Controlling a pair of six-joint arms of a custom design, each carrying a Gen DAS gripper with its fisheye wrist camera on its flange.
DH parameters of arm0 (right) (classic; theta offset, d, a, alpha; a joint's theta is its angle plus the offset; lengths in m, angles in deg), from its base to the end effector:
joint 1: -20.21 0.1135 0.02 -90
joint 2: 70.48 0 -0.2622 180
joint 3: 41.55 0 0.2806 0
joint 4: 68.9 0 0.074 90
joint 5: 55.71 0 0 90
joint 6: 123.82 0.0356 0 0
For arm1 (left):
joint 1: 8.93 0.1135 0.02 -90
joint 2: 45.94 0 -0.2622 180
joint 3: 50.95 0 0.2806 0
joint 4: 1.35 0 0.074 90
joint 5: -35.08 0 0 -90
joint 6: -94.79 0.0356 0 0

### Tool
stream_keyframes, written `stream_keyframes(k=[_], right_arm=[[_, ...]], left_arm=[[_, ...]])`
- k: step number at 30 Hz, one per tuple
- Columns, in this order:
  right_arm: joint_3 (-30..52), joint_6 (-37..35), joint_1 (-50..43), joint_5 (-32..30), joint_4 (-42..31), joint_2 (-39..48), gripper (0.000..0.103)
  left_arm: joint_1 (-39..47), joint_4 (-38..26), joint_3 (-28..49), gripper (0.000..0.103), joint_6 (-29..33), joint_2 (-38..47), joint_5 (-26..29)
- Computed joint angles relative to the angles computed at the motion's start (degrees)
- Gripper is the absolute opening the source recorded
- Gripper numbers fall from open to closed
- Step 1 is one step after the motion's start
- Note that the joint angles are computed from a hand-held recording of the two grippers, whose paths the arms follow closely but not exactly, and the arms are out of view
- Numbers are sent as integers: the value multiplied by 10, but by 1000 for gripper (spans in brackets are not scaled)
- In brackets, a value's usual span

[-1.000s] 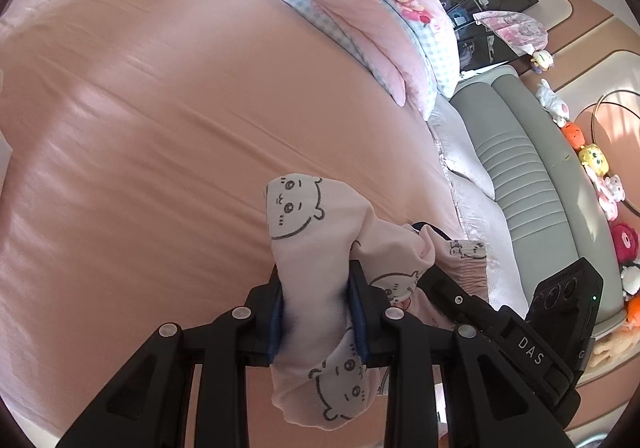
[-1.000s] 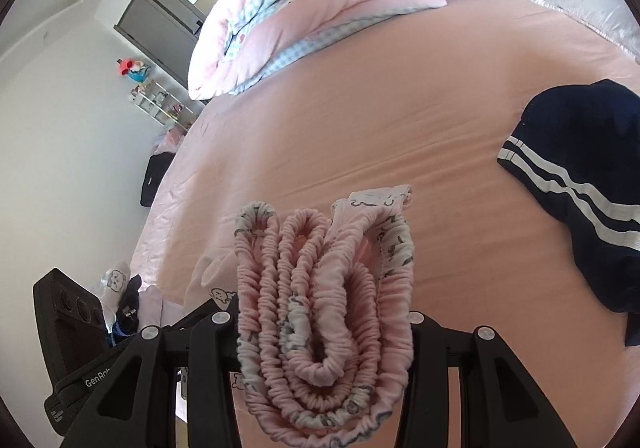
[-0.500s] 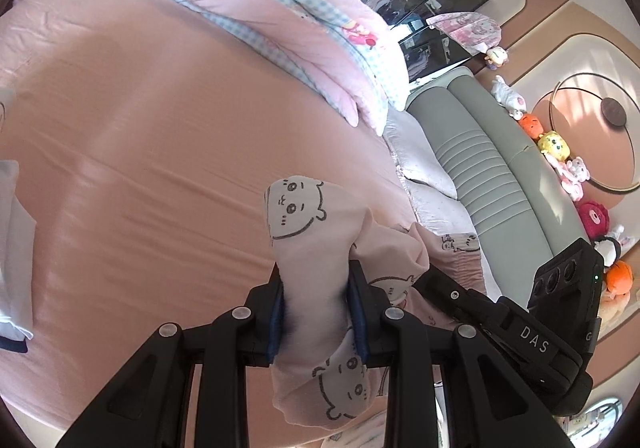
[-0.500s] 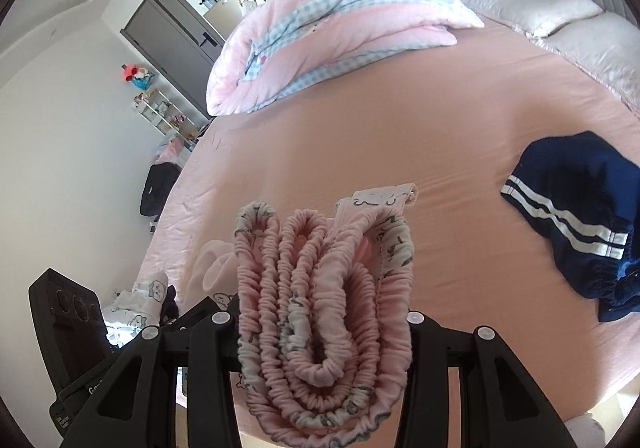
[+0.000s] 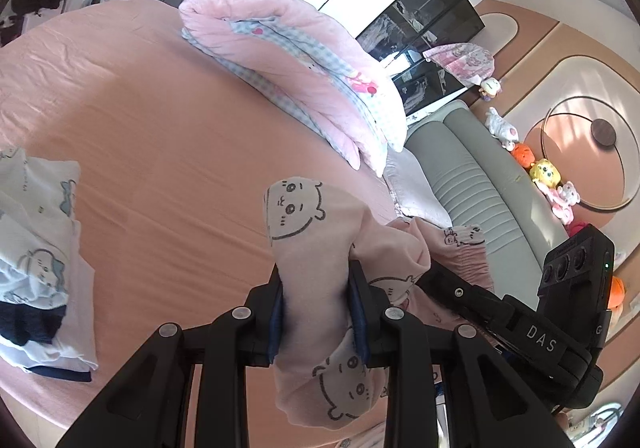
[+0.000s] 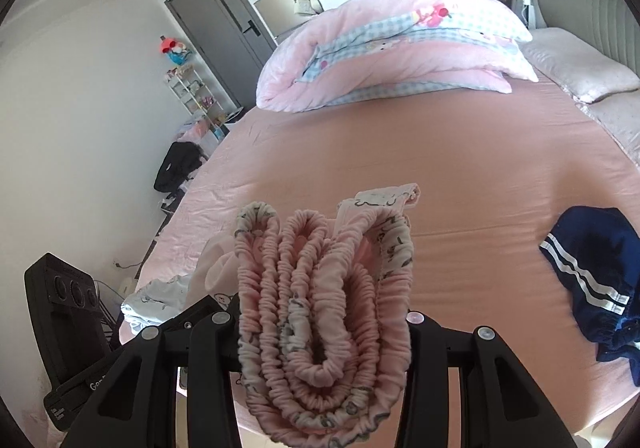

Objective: Fold clothes
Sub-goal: 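Lift the folded pink pants with both tools and carry them to the clothes stack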

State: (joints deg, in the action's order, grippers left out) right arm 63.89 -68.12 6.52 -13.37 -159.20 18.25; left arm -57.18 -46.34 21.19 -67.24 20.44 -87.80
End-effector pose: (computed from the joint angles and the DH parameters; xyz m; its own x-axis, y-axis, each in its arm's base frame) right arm 0.3080 -0.0479 0.3623 -0.7454 -0.2091 -0.6329 -0.5611 0.7094 0.4265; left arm 0.1973 -0.1920 0.3162 -0.4595 -0.6848 -0.5656 -0.2937 0.7181 -0.6309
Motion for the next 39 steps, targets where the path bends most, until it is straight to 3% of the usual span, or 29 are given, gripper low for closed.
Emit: stream_keyframes(k=[16,29,33,39], right_arm=[[17,119,214,6,41,-22,43],[-6,197,336,6,68,-19,43],[-27,205,365,22,75,-22,43],[-54,207,381,55,85,-7,43]], left_arm=[[72,-223,-11,25,-18,-191,-58],[170,-357,-42,25,-43,-345,-28],[255,-356,-63,25,-3,-390,43],[448,-331,-124,25,80,-447,228]])
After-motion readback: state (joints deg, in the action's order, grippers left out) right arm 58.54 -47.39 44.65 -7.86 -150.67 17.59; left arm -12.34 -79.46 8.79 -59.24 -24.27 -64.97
